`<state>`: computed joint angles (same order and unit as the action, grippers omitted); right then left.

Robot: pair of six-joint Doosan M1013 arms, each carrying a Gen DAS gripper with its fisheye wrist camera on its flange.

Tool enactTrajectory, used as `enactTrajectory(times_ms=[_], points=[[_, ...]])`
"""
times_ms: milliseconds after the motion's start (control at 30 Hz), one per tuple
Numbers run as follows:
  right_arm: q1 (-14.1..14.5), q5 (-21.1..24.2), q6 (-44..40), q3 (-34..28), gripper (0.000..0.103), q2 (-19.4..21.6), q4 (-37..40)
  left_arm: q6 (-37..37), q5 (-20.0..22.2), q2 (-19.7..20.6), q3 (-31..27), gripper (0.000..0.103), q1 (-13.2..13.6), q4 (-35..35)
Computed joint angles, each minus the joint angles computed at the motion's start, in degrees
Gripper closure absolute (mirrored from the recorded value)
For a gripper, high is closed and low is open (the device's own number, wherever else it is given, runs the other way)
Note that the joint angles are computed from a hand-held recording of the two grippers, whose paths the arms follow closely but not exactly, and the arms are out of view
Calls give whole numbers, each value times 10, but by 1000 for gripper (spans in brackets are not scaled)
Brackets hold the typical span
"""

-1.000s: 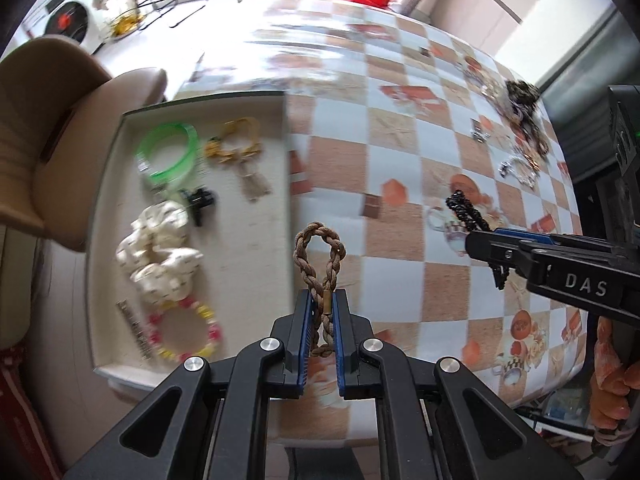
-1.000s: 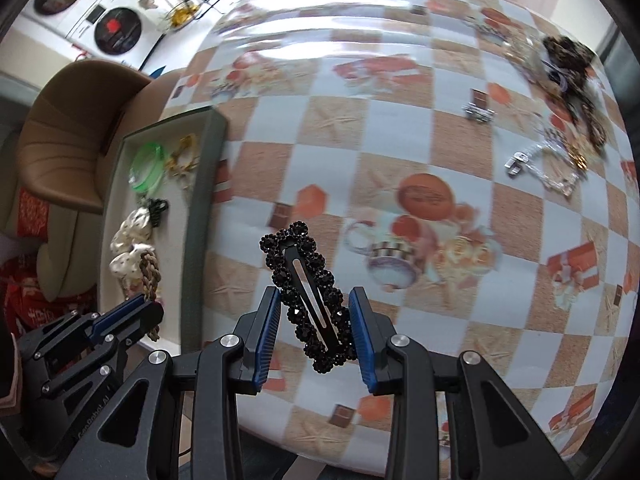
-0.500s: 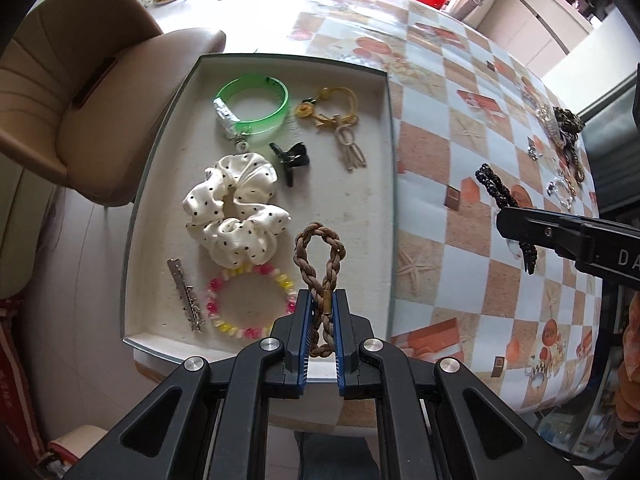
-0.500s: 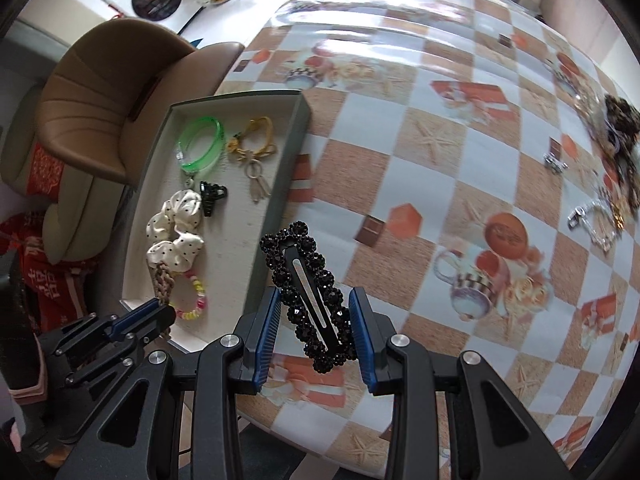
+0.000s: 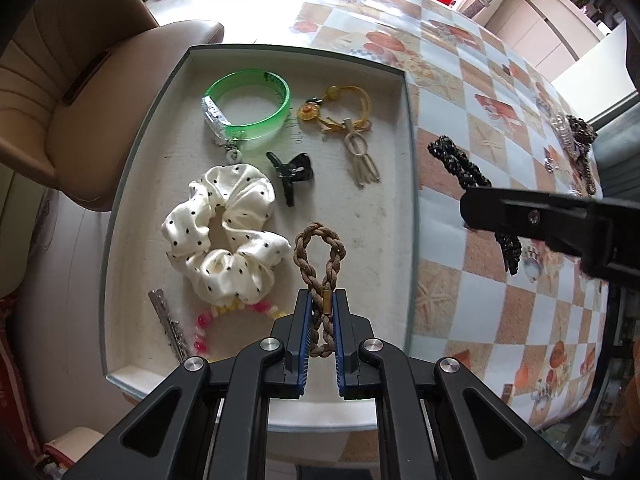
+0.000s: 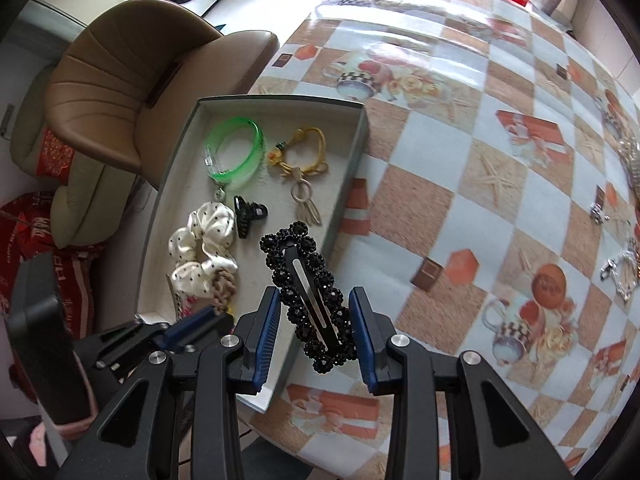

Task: Organize jewelry
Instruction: 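Carry the braided bracelet and rhinestone clip over the tray with both tools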

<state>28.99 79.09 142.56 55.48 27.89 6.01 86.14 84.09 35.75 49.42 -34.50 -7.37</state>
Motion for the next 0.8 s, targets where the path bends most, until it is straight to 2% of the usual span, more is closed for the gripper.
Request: enactTrajectory(times_ms=[300, 800], points=[[-12, -14, -12, -20, 65, 25, 29, -21, -2, 11, 1, 90, 5, 24], [-24, -12, -24, -51, 65, 63, 56, -32, -11, 16, 5, 90, 5, 39]])
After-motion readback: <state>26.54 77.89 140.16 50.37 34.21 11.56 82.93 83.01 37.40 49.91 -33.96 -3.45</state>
